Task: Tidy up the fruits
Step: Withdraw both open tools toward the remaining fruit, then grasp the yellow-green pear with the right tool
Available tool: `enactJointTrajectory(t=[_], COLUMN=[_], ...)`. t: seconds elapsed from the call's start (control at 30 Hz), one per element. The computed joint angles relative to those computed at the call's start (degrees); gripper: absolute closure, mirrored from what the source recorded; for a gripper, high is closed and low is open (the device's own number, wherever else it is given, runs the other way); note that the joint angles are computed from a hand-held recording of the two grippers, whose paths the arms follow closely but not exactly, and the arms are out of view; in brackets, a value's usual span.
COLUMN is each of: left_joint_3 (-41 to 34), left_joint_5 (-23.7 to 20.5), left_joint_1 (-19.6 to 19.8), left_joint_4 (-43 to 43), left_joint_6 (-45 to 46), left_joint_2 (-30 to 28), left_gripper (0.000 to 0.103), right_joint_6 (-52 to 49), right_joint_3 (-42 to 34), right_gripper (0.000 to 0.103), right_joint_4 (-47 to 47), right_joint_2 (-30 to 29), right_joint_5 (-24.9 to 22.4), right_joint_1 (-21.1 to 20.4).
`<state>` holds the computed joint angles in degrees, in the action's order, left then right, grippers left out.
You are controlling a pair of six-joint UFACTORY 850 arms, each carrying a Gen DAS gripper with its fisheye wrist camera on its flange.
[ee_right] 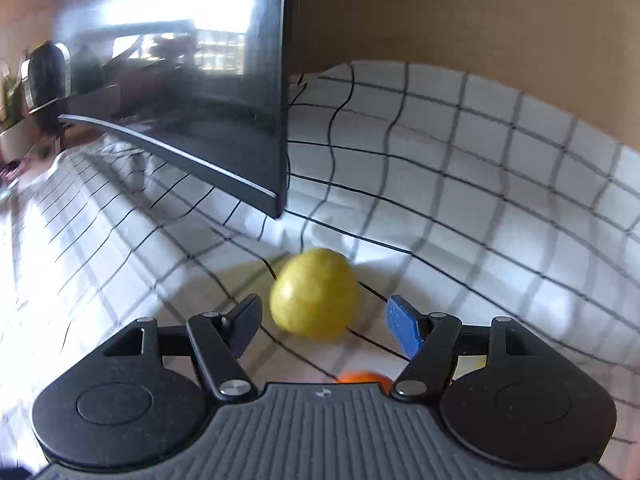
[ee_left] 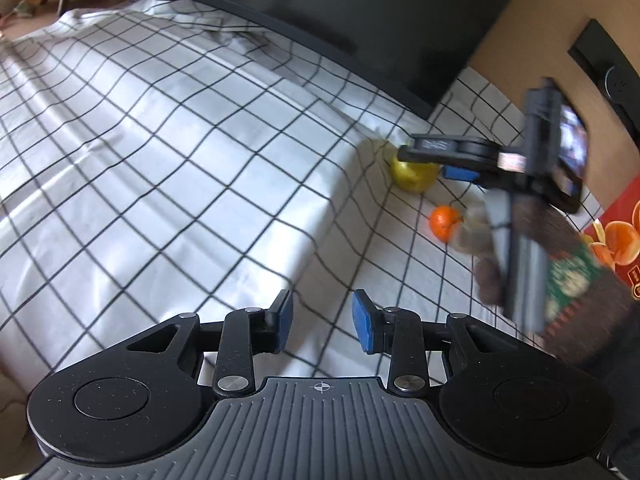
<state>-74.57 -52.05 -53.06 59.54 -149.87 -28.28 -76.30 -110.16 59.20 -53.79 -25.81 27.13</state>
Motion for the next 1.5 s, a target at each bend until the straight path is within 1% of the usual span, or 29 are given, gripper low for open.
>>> enactJointTrajectory(t=[0.03, 0.1, 0.13, 0.2, 0.23, 0.3, 0.33, 0.4, 0.5, 0.53, 0.67, 0.73, 0.8, 0.9, 0.97, 1.17, 1.3, 1.4, 1.43, 1.5], left_joint_3=[0.5, 1.4, 1.6, 1.6, 1.7, 1.7, 1.6, 1.2, -0.1, -0.7, -3.3, -4.6, -5.9, -8.2, -9.9, -14.7, -17.1, -18.7, -19.0, -19.4], left_joint_5=[-0.1, 0.2, 0.2, 0.2, 0.4, 0.9, 1.3, 2.2, 3.9, 4.5, 6.7, 8.2, 9.7, 11.9, 12.7, 12.8, 13.0, 13.4, 12.9, 11.0], left_joint_1=[-0.2, -0.3, -0.4, -0.4, -0.3, -0.1, 0.1, 0.5, 1.3, 1.5, 2.4, 2.9, 3.4, 4.1, 4.5, 5.3, 5.8, 6.8, 7.1, 8.0], left_joint_4=[0.2, 0.5, 0.5, -0.1, -0.2, -0.5, -0.6, -0.5, 0.1, 0.4, 0.4, 0.3, 0.1, 0.1, 0.3, 2.4, 4.0, 2.4, 2.6, 3.6], left_joint_6=[-0.6, -1.7, -1.9, -1.3, -1.0, -0.1, 0.4, 1.4, 3.7, 4.6, 8.8, 11.1, 13.7, 17.9, 20.6, 27.4, 33.1, 37.4, 37.8, 37.5], left_joint_2=[0.3, 0.7, 0.8, 0.9, 0.9, 0.9, 0.9, 0.6, -0.3, -0.6, -2.3, -3.3, -4.3, -6.1, -7.3, -10.6, -12.3, -13.3, -13.5, -13.7], left_gripper=[0.067, 0.067, 0.067, 0.067, 0.067, 0.067, 0.067, 0.067, 0.067, 0.067, 0.067, 0.067, 0.067, 0.067, 0.067, 0.067, 0.067, 0.067, 0.067, 0.067], right_joint_6=[3.5, 10.0, 13.2, 20.8, 22.0, 22.3, 21.9, 22.3, 13.9, 11.8, -1.9, -6.5, -10.5, -12.2, -12.5, -10.8, -12.2, -8.0, -8.1, -11.8], right_joint_3=[-1.5, -3.3, -4.3, -7.1, -7.9, -10.0, -10.5, -10.0, -2.8, -0.4, 12.1, 17.4, 22.1, 28.0, 32.1, 40.7, 44.2, 45.0, 45.3, 46.6], right_gripper=[0.032, 0.031, 0.031, 0.031, 0.031, 0.035, 0.042, 0.043, 0.043, 0.043, 0.043, 0.043, 0.043, 0.043, 0.043, 0.043, 0.043, 0.043, 0.043, 0.043], right_joint_4=[-2.9, -9.2, -12.3, -19.0, -19.5, -19.4, -19.1, -21.3, -14.9, -12.7, 0.3, 4.5, 7.4, 8.2, 8.8, 10.7, 14.4, 12.3, 12.6, 16.2], right_joint_2=[-1.1, -2.7, -3.5, -5.5, -6.0, -6.9, -7.0, -6.2, -1.6, 0.0, 8.7, 12.5, 15.9, 19.9, 22.4, 27.3, 28.7, 28.7, 28.9, 29.5], right_joint_5=[0.3, 4.0, 4.6, 3.8, 3.3, 0.2, -1.8, -4.0, -4.3, -5.2, -8.3, -9.8, -10.0, -8.1, -5.3, 0.1, 4.6, 6.9, 7.3, 7.7], right_joint_1=[0.7, 2.1, 2.5, 2.7, 2.6, 1.9, 1.6, 1.3, 0.1, -0.6, -4.2, -6.2, -8.1, -10.9, -12.7, -19.3, -22.6, -23.9, -24.2, -24.7])
